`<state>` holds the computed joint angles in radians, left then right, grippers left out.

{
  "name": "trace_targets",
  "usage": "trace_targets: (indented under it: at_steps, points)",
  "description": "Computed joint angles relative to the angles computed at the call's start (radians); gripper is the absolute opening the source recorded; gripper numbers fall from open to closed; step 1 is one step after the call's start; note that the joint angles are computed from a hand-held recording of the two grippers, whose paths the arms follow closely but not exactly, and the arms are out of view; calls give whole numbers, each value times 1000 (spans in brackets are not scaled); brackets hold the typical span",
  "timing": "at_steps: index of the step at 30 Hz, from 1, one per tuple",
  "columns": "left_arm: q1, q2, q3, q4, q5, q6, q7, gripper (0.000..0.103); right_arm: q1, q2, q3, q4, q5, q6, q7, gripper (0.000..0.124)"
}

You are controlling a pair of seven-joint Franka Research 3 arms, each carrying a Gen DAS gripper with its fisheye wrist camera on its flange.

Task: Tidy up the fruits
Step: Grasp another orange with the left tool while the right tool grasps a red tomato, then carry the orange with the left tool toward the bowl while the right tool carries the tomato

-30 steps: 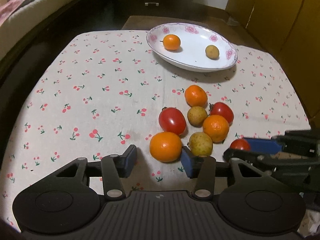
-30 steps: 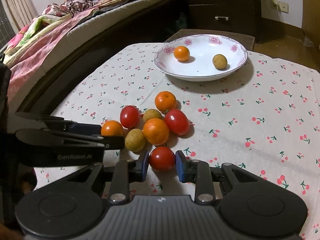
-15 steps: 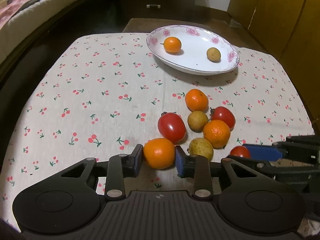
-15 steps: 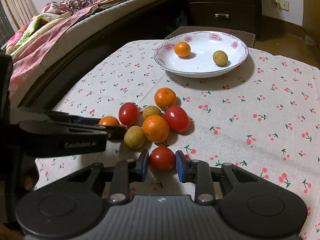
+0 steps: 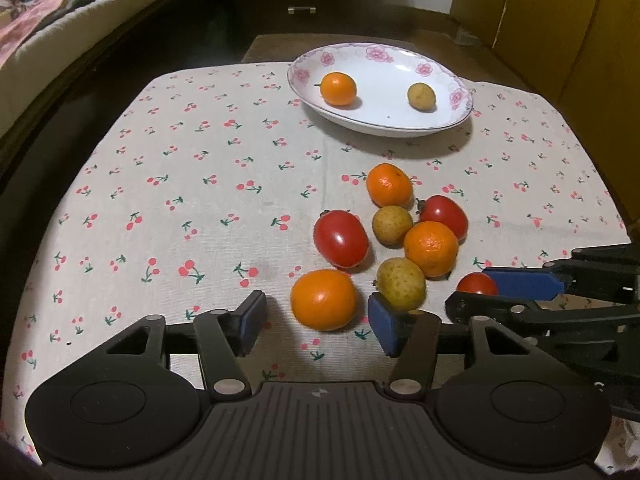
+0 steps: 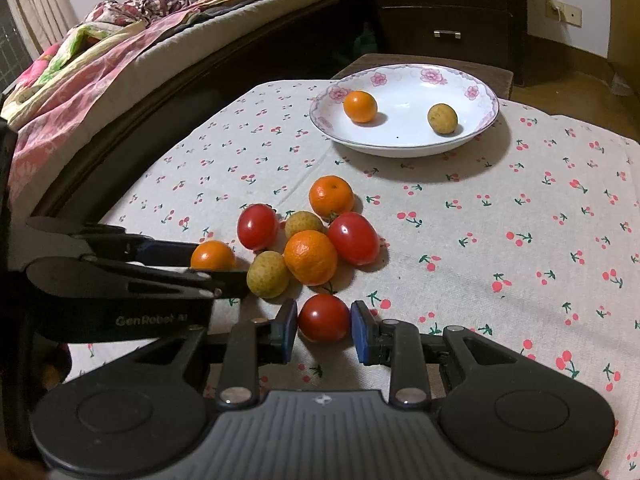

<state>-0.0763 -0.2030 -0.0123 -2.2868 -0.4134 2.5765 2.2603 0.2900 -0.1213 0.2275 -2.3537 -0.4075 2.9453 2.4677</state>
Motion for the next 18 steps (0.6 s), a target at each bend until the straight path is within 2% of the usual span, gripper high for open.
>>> trace_targets:
  at_steps: [9,14,15,18]
  points:
    - [-3,10,0,5,-16,11,13,60,1,5,2,8,-24,-11,0,43]
    - [-5,13,1,8,-39,20,28,47,10,7,-1,22,-39,-43,2,43]
    - [-5,14,2,10,-45,16,30,42,14,6,-3,25,-35,-53,-2,43]
    - [-2,9,-4,6,-32,20,29,42,18,3,-7,25,-37,-65,4,41]
